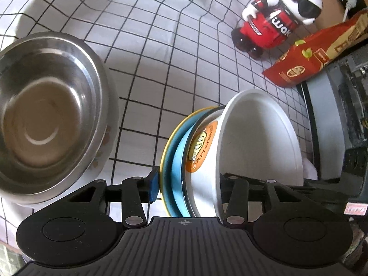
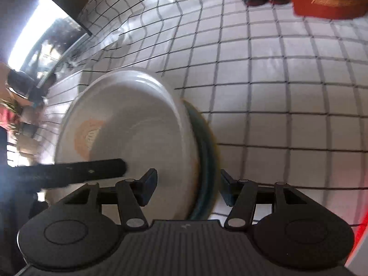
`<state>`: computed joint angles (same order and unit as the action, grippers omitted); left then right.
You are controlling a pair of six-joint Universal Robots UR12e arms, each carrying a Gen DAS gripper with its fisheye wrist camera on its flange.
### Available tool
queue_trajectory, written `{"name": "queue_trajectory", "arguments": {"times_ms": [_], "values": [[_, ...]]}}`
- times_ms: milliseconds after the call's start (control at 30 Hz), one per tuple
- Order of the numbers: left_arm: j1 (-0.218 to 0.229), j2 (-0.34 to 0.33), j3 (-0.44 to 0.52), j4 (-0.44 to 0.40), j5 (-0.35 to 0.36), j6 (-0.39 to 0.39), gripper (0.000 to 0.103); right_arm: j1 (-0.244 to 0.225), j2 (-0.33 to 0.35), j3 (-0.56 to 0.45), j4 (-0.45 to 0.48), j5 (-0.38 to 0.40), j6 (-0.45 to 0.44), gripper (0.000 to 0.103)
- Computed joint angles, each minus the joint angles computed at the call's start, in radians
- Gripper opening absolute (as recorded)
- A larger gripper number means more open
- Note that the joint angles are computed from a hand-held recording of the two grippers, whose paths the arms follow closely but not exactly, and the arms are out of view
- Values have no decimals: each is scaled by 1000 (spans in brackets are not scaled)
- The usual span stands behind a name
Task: Organize plates and bowls
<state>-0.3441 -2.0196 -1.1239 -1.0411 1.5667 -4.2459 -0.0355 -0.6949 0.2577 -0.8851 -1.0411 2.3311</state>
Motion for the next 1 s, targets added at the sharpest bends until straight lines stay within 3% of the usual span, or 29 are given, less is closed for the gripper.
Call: {"name": "queue_trajectory", "arguments": {"times_ms": [133, 267, 533, 667, 733, 833, 1000], "values": [[-4, 4, -12, 21, 8, -36, 50, 2, 15, -25, 30, 9, 9, 62], [-3, 16, -36, 53, -4, -46, 50, 4, -6, 13, 7, 4, 2, 63], [-12, 83, -116, 37, -36, -91, 50, 18, -58, 94, 46, -26, -112, 63], [-11, 102, -152, 81, -35, -108, 50, 25, -49, 75, 62, -31, -114, 63], [-12, 106, -161, 92, -30, -118, 50, 28, -67, 108, 9, -41, -106, 63], [-11, 101, -151, 75, -31, -115, 50, 36, -98, 163, -69, -71, -96, 63], [-12, 75, -90, -19, -18, -72, 52, 27, -62, 102, -1, -54, -99, 63]]}}
